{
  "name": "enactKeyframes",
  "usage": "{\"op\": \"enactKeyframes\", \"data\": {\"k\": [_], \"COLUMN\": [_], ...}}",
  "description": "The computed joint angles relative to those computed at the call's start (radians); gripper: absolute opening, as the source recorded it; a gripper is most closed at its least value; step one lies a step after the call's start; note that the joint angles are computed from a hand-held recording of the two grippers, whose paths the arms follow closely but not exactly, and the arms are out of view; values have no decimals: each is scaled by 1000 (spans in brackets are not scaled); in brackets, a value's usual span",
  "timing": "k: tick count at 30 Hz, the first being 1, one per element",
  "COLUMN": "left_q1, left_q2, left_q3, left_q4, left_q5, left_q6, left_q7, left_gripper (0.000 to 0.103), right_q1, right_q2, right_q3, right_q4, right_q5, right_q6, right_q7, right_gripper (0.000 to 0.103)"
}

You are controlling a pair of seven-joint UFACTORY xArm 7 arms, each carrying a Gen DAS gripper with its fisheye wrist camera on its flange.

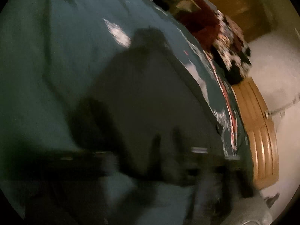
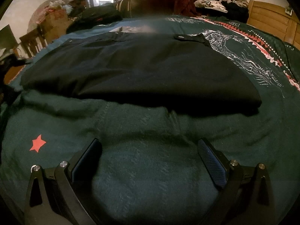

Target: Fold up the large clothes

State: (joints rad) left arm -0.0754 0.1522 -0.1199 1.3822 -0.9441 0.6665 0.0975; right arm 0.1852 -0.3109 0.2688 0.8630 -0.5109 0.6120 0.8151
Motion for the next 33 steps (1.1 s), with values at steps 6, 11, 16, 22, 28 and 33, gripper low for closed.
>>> {"op": "enactKeyframes", "data": {"k": [6,11,16,22,28,33], "left_q1": [50,25,-79,-118,-94,-80], "left_q2": [-55,-189,-221,-203,-139,-63], "left_q3": [60,69,64,45,56,25], "left_q4": [-31,-152,-216,-254,-174,-106], "left_q5": [82,159,-37,-57,-36,-59], "left_q6": [-125,-207,-73,-133,-121,-201], "left_q7": [-94,-119,68,62,78,89], "left_gripper": [23,69,71,72,70,70], "right_q1": [-1,-1,-1,1,1,3], "right_q2": [3,3,2,3,2,2], "right_q3": [5,7,8,8,10,9], "right_q4": [3,3,2,3,2,3], "right_q5": [-12,-23,-31,-36,-42,-41], "right_q6": [7,7,7,10,10,12], "right_q7": [12,22,30,35,41,41], "right_gripper": [103,103,103,103,103,103]}}
